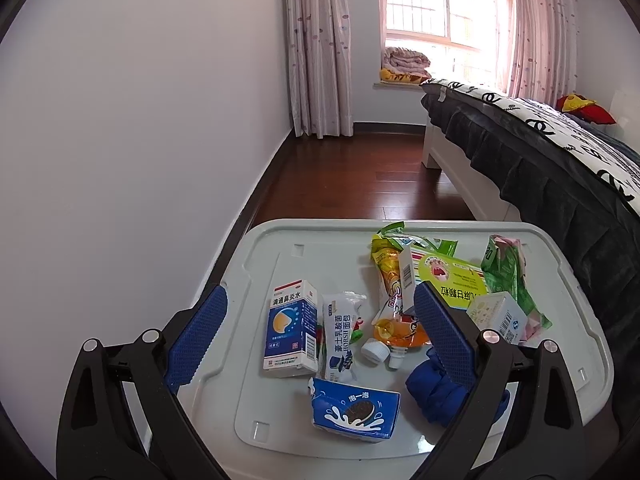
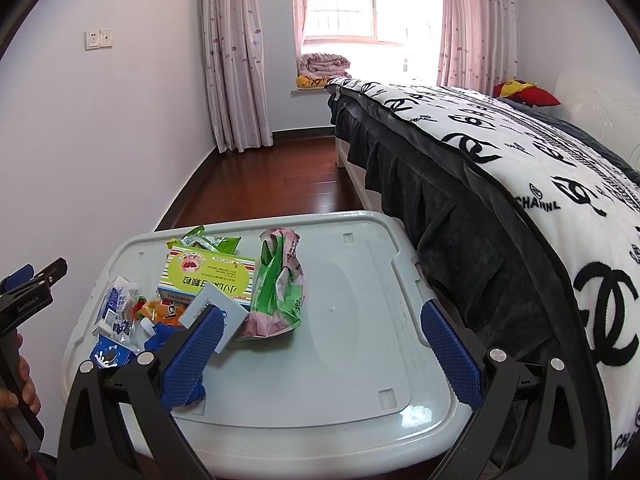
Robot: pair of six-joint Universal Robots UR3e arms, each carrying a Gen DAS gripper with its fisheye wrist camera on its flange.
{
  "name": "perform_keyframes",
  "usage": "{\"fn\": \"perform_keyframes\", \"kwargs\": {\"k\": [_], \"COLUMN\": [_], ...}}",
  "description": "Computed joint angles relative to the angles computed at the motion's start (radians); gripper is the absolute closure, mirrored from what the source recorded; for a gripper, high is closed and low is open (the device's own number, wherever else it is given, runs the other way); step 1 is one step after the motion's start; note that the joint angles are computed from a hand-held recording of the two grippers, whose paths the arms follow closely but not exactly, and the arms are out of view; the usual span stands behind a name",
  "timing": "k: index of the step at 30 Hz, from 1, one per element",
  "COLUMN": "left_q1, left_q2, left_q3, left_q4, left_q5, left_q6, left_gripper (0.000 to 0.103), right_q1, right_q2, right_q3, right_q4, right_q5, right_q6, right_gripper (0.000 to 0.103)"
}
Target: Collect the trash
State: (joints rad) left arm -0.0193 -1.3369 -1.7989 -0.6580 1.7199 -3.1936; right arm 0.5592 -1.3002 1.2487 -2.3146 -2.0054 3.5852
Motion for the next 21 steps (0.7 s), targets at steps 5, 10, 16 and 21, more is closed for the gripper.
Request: {"fn": "perform_keyframes", "kwargs": {"k": [5,10,16,21], "left_q1": [0.002,0.002,0.003,0.003], "left_q2": [0.002,0.003,0.006,0.008], "left_q3": [-0.005,-0.004,-0.001,-0.001], "left_q4": [0.006,0.003,-0.004,-0.003], "left_q5": [-0.005,-0.006,-0.014,-0.016], "left_q6": [0.005,0.002,0.005,0.010], "left_gripper": [0.011,0.011,0.011,0.011], "right_q1": [0.000,-0.001,-0.001,-0.002], "right_q2": [-0.001,-0.001,-0.002,-0.003], "right_q3": [0.003,0.002,0.004,0.003], "right_q4": [-0.001,0.000,-0.001,0.001], "right_q5": [0.001,0.002,0.004,0.002], "right_q6": [0.001,0.002,0.001,0.002], "right_gripper": [0.006,0.006,0.006,0.006]}}
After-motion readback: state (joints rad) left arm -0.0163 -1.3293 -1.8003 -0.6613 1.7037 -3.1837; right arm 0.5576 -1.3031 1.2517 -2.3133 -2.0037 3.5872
